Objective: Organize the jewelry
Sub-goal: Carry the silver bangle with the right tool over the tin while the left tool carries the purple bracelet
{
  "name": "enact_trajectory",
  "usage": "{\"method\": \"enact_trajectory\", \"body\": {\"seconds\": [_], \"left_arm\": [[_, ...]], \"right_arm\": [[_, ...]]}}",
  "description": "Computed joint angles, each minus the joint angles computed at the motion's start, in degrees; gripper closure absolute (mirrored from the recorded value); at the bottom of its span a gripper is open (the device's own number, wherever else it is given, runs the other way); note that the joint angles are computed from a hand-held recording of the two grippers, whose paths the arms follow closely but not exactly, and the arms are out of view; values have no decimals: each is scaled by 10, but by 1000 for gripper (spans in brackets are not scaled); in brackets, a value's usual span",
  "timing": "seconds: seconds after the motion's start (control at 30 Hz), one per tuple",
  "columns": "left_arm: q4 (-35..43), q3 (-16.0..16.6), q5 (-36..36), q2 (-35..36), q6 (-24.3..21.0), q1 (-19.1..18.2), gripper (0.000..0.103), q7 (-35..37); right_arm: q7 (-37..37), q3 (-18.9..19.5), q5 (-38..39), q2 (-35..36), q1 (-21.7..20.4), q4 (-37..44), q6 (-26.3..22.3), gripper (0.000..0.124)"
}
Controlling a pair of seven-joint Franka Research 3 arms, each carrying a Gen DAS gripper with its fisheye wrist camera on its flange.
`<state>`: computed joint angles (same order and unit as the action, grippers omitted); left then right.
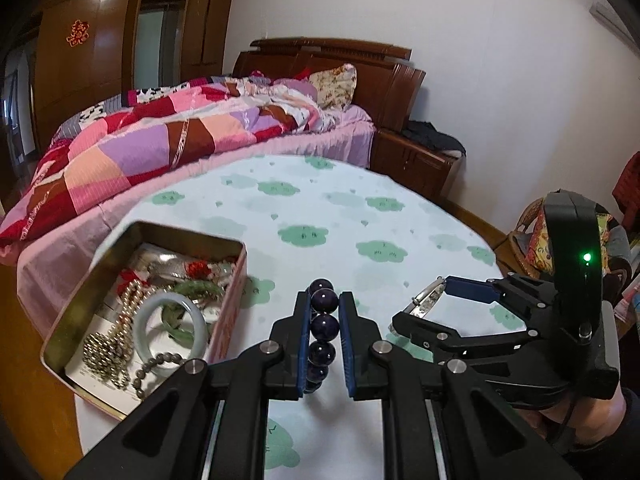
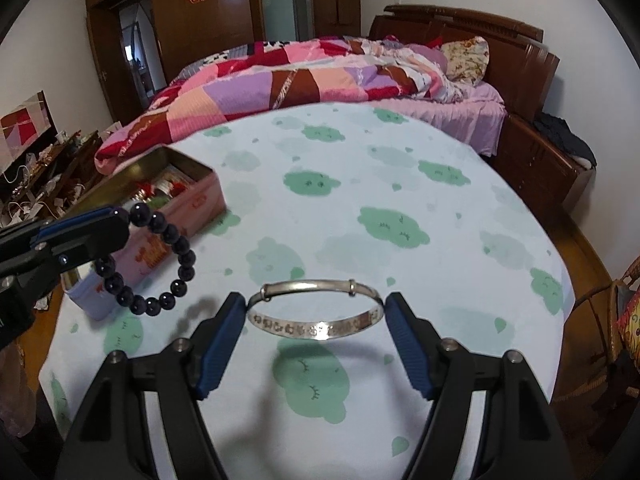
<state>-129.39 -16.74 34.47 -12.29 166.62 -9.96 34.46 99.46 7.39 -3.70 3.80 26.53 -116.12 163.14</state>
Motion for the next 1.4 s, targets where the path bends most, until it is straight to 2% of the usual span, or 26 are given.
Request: {"method": "enact_trajectory", "body": {"seconds": [0.23,0.8,1.4], "left_arm": [[-10,-1,4,-35,2,11,90,-8],[-55,-12,36,-108,-13,87,90,-60],[-84,6,37,-106,-15,118,90,-80]], "right_arm": [[-23,8,23,-10,2,14,20,50],[-69,15,39,55,40,125,8,50],[-129,15,64,133,90,227,-32,50]]}}
